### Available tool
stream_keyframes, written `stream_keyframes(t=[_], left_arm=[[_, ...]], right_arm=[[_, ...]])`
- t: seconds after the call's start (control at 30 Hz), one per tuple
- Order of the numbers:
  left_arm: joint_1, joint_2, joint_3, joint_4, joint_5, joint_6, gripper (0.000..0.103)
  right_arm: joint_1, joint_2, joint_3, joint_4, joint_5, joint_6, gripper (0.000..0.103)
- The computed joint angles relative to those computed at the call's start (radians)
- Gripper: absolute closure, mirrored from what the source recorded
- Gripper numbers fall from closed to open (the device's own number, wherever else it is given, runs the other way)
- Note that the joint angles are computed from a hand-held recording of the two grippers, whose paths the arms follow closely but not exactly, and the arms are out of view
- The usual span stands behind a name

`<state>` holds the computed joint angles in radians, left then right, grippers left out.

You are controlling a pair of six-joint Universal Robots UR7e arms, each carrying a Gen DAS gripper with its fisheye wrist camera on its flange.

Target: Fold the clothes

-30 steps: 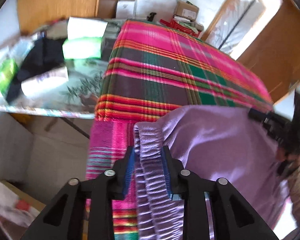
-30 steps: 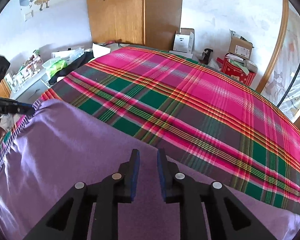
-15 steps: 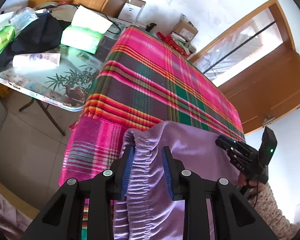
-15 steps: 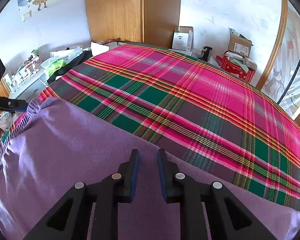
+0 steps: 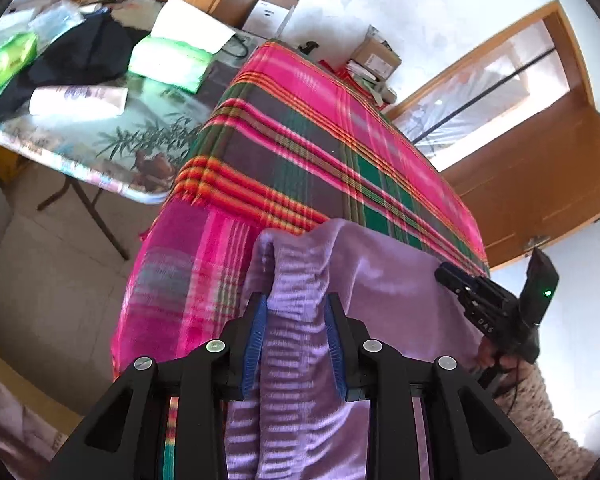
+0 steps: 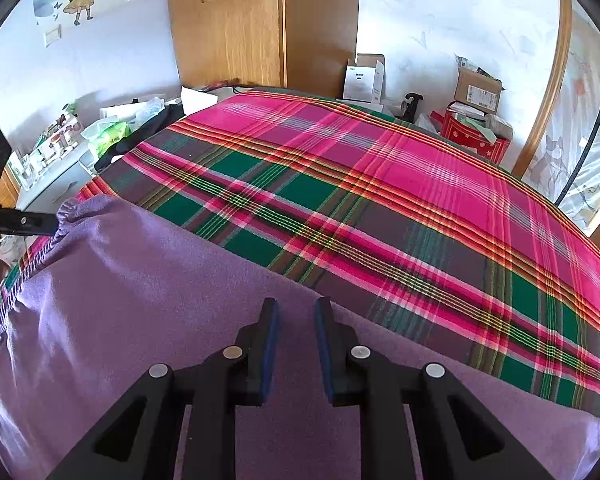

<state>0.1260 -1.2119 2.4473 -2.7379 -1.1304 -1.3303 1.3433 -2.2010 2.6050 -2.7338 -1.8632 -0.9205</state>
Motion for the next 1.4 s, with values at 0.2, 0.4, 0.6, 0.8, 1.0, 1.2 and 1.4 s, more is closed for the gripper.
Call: stream_keyframes(t=[0.2, 0.4, 0.6, 0.8, 1.0, 1.2, 1.4], left_arm=[[0.034, 0.048, 0.018, -0.158, 0.008, 0.018, 0.073], [0.031, 0.050, 0.048, -0.233, 0.033, -0.019, 0.073], [0.012, 0.055, 0.073, -0.350, 0.049, -0.002, 0.073], [0.012, 0.057, 0.034, -0.234, 0.056, -0.004, 0.096], [-0.034, 0.008, -0.004, 0.022, 0.182, -0.063, 0.098], [-0.023, 0.015, -0.023, 0.118, 0.183, -0.081, 0.098], [-0.023, 0.033, -0.034, 0.165, 0.191, -0.087, 0.097]], right_arm=[[-0.003, 0.000, 0.000, -0.003, 0.005, 0.000, 0.084], [-0.013, -0.005, 0.000, 0.002, 0.018, -0.001, 0.083], [-0.011, -0.005, 0.000, 0.001, 0.016, 0.002, 0.083], [-0.007, 0.000, 0.000, -0.001, 0.013, 0.008, 0.083], [0.001, 0.011, 0.000, -0.011, 0.009, 0.014, 0.083], [0.011, 0.024, 0.002, -0.025, 0.004, 0.019, 0.083], [0.016, 0.027, -0.002, -0.020, -0.001, 0.021, 0.083]])
